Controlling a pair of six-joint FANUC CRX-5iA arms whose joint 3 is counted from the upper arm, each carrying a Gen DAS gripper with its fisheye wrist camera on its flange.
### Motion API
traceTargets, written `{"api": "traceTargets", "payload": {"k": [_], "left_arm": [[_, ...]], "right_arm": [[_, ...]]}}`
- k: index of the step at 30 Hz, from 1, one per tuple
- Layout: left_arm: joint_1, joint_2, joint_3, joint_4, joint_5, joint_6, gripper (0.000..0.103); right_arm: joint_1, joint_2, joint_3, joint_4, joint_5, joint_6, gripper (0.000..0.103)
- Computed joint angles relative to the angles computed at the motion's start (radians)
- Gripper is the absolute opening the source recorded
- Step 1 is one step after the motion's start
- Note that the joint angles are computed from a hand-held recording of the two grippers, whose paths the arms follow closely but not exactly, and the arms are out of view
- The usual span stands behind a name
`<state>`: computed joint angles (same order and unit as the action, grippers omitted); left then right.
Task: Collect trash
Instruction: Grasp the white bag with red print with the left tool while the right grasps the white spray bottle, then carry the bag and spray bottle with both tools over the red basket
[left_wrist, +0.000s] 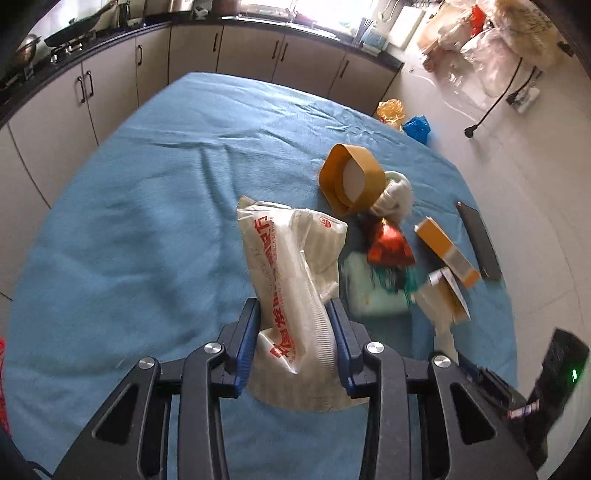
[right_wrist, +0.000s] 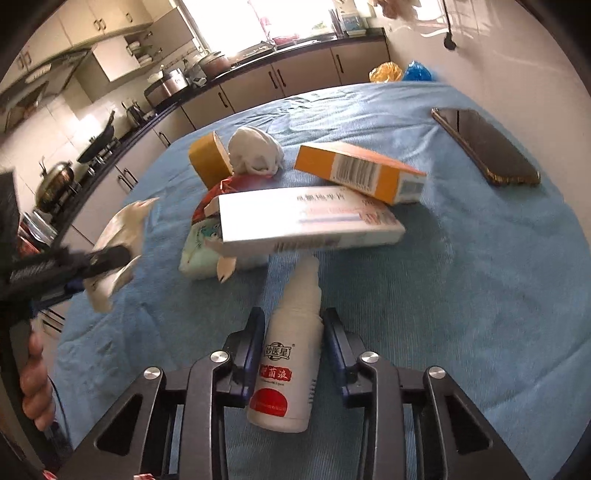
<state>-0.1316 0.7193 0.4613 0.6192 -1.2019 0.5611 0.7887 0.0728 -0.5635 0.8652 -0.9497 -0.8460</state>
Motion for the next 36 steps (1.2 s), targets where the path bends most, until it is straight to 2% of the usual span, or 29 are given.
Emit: {"api": "traceTargets", "payload": {"k": [3,7,14,20,26,34,36], "left_arm": [[0.036,-0.046,-0.076,0.038,0.015,-0.063,0.036],[0.083,-0.088,-0.156,0.081,0.041,-0.13,0.036],[0.157,-0.159,-0.291,0.147,0.115,-0.241,0.036],[0.213,-0.189,-0.348,0.199,0.154,-0.28,0.036],[0.266,-0.23,-0.432,0.251,0.272,-0.349,0.036],[0.298,-0.244,-0.483,0.292,0.456,-0.396,0.036],[0.303,-0.242,-0.485,0.298,0.48,-0.404,0.036]], "right_arm": [[0.02,-0.025,-0.045,0.057,0.036,-0.091,0.034],[0.061,-0.015,-0.039,0.086,0.005,-0.137,0.034],[0.092,0.016,0.014,0.118,-0.034,-0.125,0.034],[0.095,0.056,0.074,0.135,-0.032,-0.084,0.034],[0.088,0.1,0.125,0.16,-0.001,-0.041,0.034],[0.06,0.175,0.211,0.177,0.07,0.035,0.034],[0.049,0.199,0.239,0.175,0.096,0.063,0.035]]}}
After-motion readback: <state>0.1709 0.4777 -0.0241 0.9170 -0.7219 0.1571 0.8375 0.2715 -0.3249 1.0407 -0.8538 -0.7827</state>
